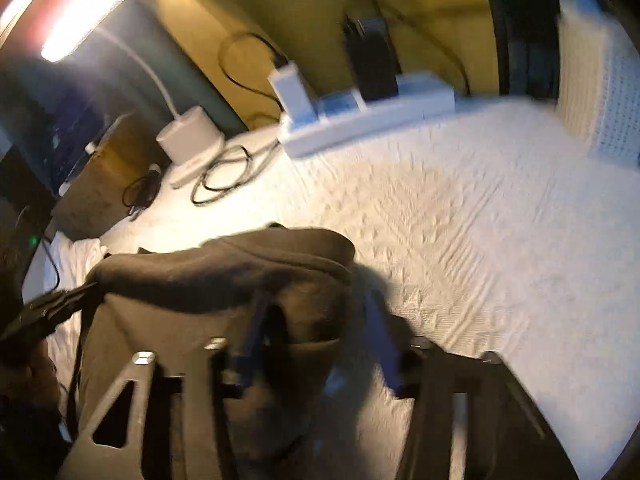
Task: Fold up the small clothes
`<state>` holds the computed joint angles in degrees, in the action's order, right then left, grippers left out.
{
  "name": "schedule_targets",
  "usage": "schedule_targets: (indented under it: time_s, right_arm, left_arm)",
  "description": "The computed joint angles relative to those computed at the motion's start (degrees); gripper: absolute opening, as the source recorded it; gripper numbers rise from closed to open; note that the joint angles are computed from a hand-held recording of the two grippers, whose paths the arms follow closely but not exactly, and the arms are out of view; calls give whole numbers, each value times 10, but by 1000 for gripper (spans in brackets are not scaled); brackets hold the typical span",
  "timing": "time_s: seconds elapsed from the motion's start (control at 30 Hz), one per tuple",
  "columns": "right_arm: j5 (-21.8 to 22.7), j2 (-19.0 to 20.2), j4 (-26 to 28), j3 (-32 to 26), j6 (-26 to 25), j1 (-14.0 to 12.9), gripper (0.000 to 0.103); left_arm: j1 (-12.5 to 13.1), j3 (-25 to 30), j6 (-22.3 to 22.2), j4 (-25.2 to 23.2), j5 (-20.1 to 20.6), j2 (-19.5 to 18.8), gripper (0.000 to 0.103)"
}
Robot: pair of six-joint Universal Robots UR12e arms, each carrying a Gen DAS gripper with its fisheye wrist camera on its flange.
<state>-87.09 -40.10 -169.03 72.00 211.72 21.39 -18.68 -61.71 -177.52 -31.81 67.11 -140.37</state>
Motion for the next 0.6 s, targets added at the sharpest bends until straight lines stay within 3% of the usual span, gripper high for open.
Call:
schedule_targets:
  time_s: [0.07, 0.17, 0.33, 0.53, 0.6]
  right_arm:
    - [31, 7, -11, -7, 5, -5, 23]
    - [23, 16, -13, -30, -24, -2, 13]
    - [-15, 37, 30, -84, -69, 0, 12]
    - [-92, 52, 82, -116, -121, 15, 13]
    - [-107, 52, 92, -117, -124, 17, 21]
  left_arm:
    - [2, -3, -2, 1, -6, 1, 3]
    - [5, -1, -9, 4, -24, 1, 3]
    - [2, 21, -5, 17, -1, -10, 3]
    - [-1, 51, -7, -31, 32, -32, 4]
    - [-1, 47, -14, -31, 34, -29, 6]
